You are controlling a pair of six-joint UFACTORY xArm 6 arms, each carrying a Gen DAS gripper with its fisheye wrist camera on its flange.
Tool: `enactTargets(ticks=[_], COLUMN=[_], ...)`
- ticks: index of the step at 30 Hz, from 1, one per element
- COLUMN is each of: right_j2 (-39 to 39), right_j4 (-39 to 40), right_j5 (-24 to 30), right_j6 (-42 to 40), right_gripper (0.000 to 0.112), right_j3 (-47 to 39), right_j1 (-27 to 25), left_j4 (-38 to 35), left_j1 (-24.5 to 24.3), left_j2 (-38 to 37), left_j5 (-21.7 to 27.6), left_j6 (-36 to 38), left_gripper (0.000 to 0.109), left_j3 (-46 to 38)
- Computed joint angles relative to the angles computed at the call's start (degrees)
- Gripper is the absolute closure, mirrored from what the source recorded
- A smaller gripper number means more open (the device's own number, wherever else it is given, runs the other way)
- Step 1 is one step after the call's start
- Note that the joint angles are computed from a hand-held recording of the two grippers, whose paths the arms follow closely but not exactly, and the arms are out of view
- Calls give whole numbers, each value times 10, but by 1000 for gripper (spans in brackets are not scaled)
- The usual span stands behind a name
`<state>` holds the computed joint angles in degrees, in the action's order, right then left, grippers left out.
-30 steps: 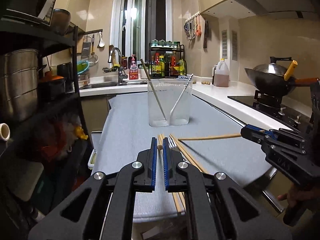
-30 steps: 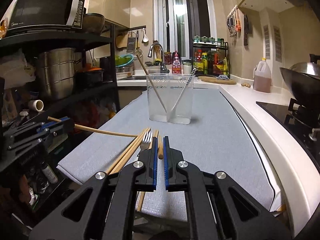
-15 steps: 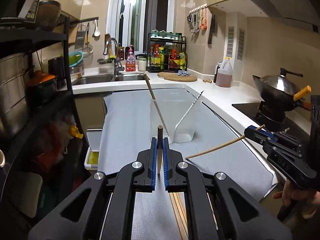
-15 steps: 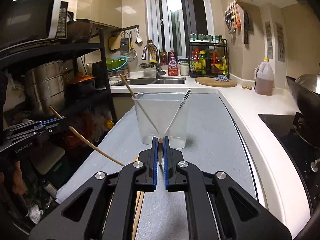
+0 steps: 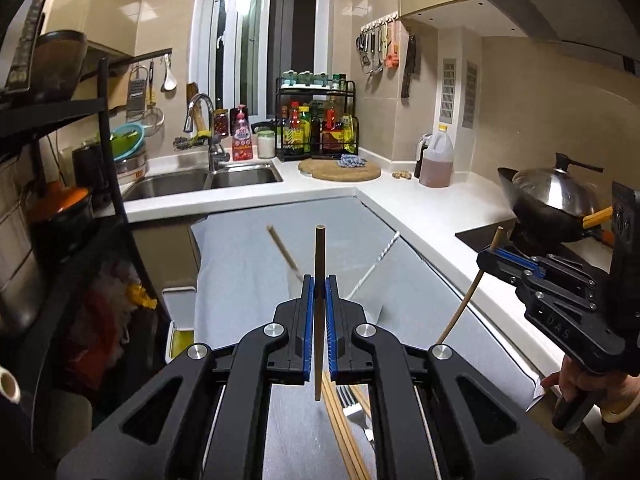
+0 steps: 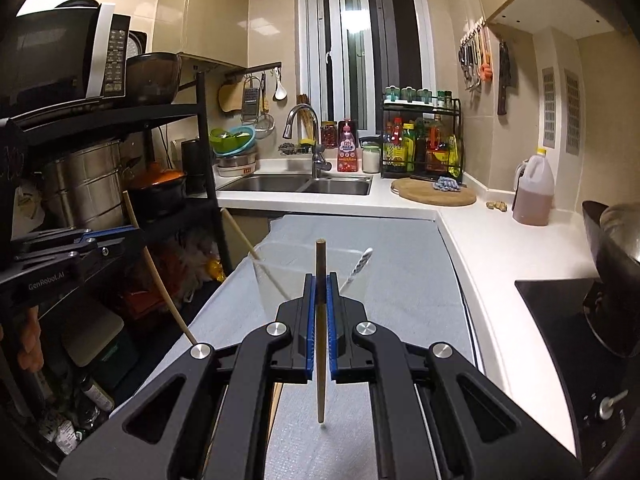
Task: Organize utensils
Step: 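Hold both chopsticks upright above the clear container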
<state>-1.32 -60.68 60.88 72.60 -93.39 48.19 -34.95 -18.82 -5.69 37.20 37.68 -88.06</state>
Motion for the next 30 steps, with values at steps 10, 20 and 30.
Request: enactTargets(ticks=[10,20,30], right_j2=[63,195,185], right_j4=[6,7,54], right_j5=[-29,-45,-81], right_j6=[-84,-183,-142], right_gripper=[107,107,107], right_j3=[-159,-368,-295], right_j1=[-48,-86,-123], left_j4=[1,56,86], left_j1=[-13,-26,-31], left_j2=[141,320,358], left_j5=[24,69,82], left_j6=[-44,-129,-145], left_gripper=[103,103,103], left_j3=[-251,-510,-498])
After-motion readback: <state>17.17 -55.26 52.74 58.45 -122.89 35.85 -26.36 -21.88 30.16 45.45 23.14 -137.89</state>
